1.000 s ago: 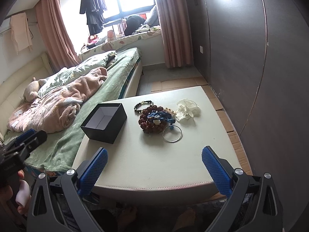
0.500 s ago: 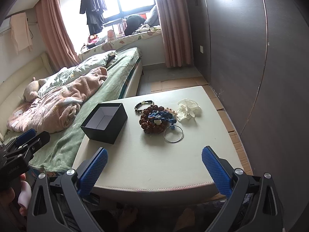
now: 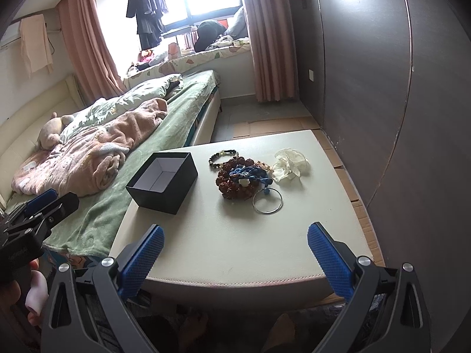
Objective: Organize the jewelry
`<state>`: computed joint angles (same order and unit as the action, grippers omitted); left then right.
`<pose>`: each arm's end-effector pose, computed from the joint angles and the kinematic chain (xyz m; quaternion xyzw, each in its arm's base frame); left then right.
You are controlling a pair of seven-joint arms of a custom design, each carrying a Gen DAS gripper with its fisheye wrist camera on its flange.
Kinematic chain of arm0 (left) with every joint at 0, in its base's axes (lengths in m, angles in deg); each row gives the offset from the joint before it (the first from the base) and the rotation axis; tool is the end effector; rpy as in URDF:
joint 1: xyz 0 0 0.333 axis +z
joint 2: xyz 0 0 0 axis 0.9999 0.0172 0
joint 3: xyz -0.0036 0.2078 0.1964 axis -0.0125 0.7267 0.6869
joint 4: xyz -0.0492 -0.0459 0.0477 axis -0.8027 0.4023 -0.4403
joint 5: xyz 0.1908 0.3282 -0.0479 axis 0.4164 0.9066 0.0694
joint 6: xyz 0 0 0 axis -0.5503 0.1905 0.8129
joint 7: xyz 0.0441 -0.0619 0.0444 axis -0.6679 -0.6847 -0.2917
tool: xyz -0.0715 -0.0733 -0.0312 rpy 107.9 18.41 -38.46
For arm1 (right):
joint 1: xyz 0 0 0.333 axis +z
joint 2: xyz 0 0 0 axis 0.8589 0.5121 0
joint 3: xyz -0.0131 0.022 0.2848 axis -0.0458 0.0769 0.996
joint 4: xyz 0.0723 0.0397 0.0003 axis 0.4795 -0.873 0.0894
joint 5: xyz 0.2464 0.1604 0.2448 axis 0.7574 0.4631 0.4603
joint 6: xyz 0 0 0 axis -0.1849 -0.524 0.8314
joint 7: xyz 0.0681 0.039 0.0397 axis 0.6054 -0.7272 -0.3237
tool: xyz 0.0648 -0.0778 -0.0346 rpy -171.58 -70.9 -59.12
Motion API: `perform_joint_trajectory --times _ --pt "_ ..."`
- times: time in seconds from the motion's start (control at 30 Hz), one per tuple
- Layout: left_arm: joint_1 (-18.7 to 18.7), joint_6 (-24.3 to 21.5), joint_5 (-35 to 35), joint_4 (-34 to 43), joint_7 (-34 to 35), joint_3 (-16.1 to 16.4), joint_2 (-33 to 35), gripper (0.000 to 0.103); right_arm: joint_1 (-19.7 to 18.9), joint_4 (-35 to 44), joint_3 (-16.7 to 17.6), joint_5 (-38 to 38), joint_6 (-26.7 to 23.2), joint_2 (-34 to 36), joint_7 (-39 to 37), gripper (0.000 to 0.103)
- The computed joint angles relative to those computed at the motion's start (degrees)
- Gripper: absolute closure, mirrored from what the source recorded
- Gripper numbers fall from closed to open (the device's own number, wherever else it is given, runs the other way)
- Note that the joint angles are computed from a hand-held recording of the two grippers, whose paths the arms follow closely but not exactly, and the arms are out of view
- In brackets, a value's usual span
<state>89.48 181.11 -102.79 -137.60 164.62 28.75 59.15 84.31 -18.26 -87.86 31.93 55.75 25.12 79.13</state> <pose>0.6590 -0.0673 0.5840 -0.5439 0.6977 -0.3908 0.2543 0.6267 0.3001 0.5651 -0.5848 0.6921 -0.2641 0.3306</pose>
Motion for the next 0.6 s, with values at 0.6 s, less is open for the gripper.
perform_joint_trajectory --times 0.6 --pt "0.2 -0.2 -0.1 0.7 0.4 -0.3 0.7 0.005 -0.1 0.9 0.0 1.0 -0.3 0.7 -1.0 0.007"
